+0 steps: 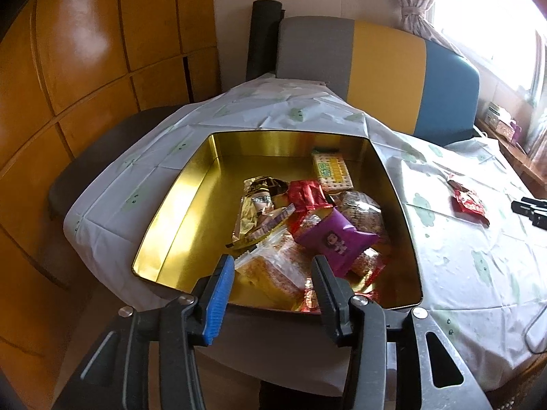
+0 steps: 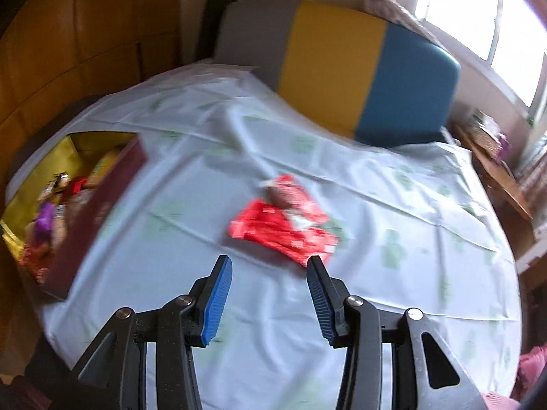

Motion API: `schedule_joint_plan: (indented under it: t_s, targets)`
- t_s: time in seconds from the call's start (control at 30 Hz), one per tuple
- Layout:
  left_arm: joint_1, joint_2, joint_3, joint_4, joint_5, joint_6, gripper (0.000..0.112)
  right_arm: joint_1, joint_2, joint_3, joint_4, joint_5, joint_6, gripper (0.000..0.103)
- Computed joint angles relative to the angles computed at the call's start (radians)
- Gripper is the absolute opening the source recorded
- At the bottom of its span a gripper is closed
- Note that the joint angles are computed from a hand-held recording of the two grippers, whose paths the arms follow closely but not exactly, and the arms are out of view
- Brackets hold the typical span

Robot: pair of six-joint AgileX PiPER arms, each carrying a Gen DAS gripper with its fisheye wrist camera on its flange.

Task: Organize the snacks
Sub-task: 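Move both open grippers back toward the red candies on the cloth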

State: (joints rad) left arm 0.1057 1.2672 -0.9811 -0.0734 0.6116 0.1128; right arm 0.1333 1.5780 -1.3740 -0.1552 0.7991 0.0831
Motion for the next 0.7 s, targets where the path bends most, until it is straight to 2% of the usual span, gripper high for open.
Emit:
schedule_joint_plan:
  t_s: [0.23, 0.3, 0.4, 0.53, 0.7]
  targets:
    - [-0.07, 0.008, -0.024, 0.025, 0.018, -0.019, 0.048, -0.204, 0.008, 0.056, 0.002, -0.063, 0.027, 0.046]
    - [-0.098, 0.016, -0.032, 0.051, 0.02, -0.047, 0.048, -0.243, 0.038, 0.036, 0.016, -0.022, 0.055, 0.046]
    - [-0.132, 0.024, -0.037, 0.081, 0.019, -0.086, 0.048, -0.265, 0.056, 0.018, 0.018, -0.009, 0.077, 0.046]
    - [-0.147, 0.057, -0.069, -0.005, 0.058, -0.028, 0.048, -0.254, 0.044, 0.026, 0.017, -0.009, 0.069, 0.046]
    - [-0.23, 0.085, -0.117, -0.021, 0.072, -0.007, 0.048, -0.251, 0.036, 0.031, 0.015, -0.02, 0.08, 0.046]
